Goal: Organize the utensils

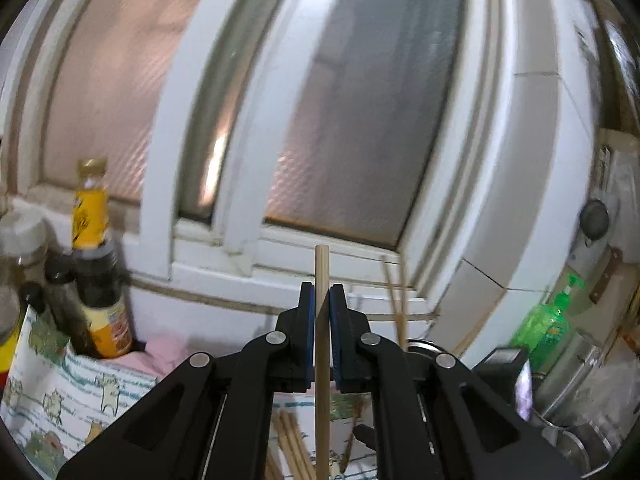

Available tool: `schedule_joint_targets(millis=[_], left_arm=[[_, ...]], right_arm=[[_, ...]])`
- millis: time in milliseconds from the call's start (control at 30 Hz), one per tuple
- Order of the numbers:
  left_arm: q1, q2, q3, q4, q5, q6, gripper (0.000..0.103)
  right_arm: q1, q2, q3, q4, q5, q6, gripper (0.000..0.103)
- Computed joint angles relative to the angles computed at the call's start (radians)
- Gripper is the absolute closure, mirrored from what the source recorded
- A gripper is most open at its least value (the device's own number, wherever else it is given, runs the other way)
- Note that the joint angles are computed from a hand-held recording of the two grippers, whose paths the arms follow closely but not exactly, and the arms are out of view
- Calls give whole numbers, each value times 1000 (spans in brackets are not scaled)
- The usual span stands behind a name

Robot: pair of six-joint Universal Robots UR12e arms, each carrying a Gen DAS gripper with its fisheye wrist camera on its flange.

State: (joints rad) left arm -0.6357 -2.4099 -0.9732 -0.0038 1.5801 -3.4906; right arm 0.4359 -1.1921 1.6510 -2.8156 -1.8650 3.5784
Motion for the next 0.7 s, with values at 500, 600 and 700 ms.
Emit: schedule_joint_targets(millis=[500,600,700], left_arm=[[11,4,-7,-51,23,-66,97],[10,7,-15,-35,30,-66,97],[11,13,-24,-20,23,-70,97]], right_arm=[[-2,104,-80,202,-155,69,86],[2,92,-77,229,-134,28,94],[-10,65,-61,258,-21,-10,98]])
